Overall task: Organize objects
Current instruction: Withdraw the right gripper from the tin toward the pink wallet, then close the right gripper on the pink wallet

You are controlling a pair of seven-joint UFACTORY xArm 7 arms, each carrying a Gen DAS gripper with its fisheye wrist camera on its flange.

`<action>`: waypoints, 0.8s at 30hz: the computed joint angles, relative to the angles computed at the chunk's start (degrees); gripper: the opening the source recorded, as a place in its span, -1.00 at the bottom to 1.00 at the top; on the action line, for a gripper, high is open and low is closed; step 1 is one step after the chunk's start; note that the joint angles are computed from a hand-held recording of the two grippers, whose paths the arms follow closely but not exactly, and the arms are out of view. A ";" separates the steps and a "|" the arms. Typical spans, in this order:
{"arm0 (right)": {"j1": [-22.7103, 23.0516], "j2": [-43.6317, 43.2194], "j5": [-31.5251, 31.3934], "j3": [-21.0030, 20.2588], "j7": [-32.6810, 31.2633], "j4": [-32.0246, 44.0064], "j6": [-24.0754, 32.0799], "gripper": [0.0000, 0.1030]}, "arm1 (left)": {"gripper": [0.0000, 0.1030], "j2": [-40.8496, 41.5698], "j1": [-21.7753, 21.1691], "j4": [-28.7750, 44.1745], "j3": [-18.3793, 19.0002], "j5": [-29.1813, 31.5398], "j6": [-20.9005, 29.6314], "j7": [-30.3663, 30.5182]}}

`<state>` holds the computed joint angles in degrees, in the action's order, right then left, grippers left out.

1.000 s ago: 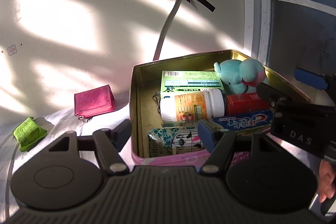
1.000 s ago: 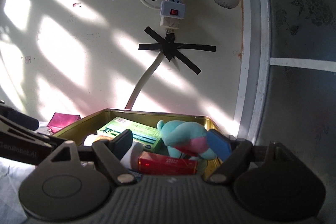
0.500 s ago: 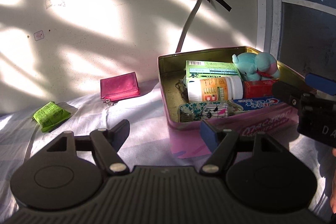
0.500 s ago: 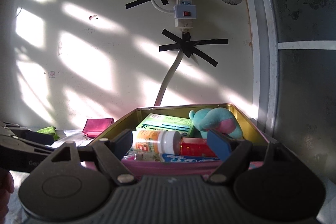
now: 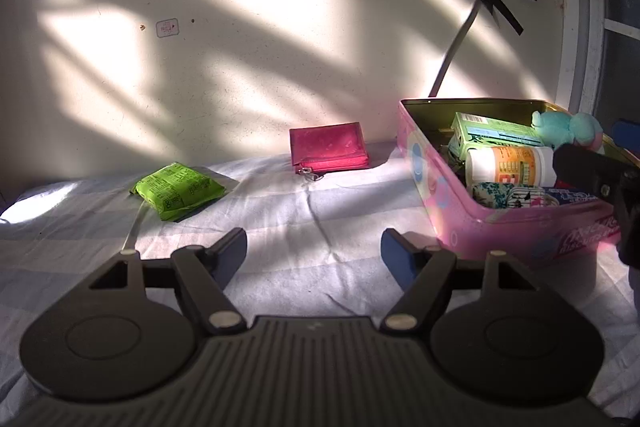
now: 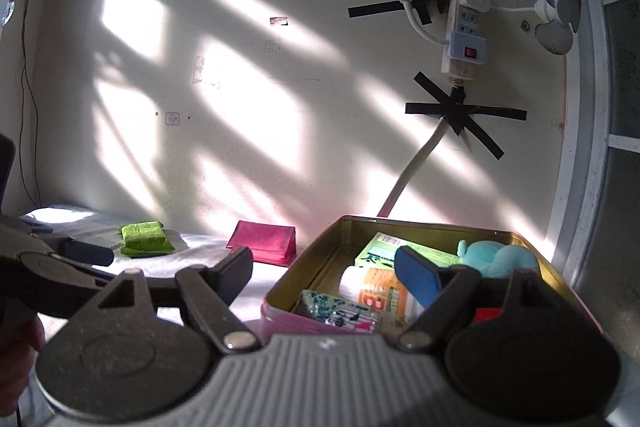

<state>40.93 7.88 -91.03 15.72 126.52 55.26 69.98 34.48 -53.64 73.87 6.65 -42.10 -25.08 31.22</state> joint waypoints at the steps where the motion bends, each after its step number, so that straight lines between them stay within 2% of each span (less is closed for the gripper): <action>1: -0.16 0.95 -0.56 -0.15 -1.05 1.34 -0.68 0.56 | 0.47 0.13 0.69 -0.14 0.04 0.10 -0.21 -0.37; 4: -0.48 3.69 -1.91 -1.12 -3.80 5.20 -3.40 0.57 | 0.47 0.55 2.38 -0.27 0.39 -0.02 -0.26 -1.18; 11: -1.40 10.00 -2.85 -4.43 -7.28 14.63 -13.68 0.57 | 0.47 2.83 5.27 1.22 2.73 -1.32 0.71 -2.49; 15: -1.62 14.92 -0.98 -6.88 -9.47 21.58 -18.92 0.58 | 0.47 4.04 7.10 1.98 3.49 -1.11 1.80 -5.62; 18: -1.35 19.44 1.67 -9.11 -11.75 27.71 -21.35 0.61 | 0.47 5.36 6.00 3.02 6.25 -2.27 3.68 -7.40; 19: -1.10 21.17 2.55 -9.90 -12.92 29.94 -21.50 0.69 | 0.47 5.45 5.96 3.25 6.94 -2.40 5.06 -8.42; 21: -1.12 24.74 4.91 -11.46 -15.36 34.68 -22.11 0.79 | 0.47 4.54 8.29 2.63 5.17 -0.69 5.90 -11.32; 24: -2.62 31.11 11.39 -13.31 -19.77 43.67 -22.58 0.79 | 0.47 3.06 12.06 1.02 1.82 2.82 4.91 -15.47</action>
